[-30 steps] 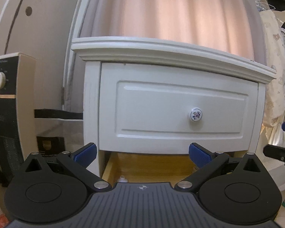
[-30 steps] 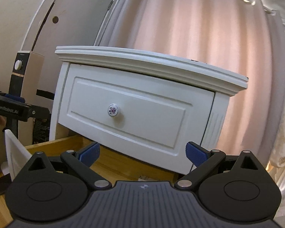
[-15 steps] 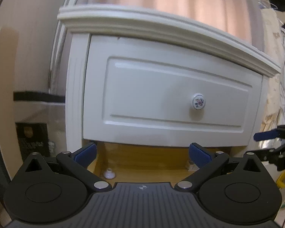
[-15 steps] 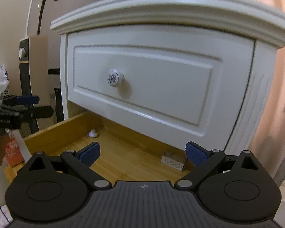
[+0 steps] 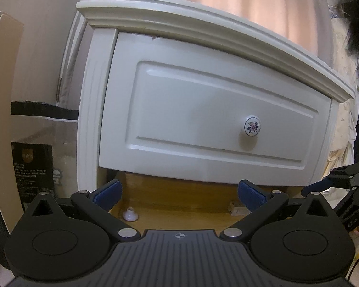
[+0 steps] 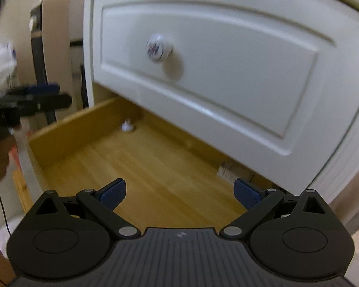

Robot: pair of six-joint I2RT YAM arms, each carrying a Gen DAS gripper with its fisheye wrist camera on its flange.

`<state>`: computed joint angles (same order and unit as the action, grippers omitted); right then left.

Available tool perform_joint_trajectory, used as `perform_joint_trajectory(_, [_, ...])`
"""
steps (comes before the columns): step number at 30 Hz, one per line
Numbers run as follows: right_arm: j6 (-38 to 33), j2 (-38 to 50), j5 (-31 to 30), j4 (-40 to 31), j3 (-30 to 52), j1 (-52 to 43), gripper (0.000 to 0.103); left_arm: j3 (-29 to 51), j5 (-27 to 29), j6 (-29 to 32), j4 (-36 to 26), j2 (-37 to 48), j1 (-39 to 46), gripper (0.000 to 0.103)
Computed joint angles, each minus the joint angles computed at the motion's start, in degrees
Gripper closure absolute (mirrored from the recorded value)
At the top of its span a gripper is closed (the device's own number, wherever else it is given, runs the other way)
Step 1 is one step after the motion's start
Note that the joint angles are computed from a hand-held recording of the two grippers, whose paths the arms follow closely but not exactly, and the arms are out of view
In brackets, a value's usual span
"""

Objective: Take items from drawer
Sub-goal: 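Lower the right tool into the open drawer toward the white pill bottles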

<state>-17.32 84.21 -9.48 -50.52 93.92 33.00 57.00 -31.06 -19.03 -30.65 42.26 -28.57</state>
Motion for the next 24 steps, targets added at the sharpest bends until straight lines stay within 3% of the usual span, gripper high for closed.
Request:
perform_joint_trajectory(9, [-2.5,2.7,4.5,-7.5,5.6,1.9,0.0,0.2,-2.5,-1.0,-1.1,0.8,-4.0,0.0])
perform_joint_trajectory(12, [-2.4,2.2,6.1,-8.2,5.6,3.2,0.0,0.5,-6.3,-1.3,-1.7,0.9,-6.6,0.0])
perform_joint_trajectory(24, [-6.1,4.2,8.9,-9.2,6.9,5.0,0.0,1.6,-8.8,-2.5,-4.5,1.7,-7.4,0.0])
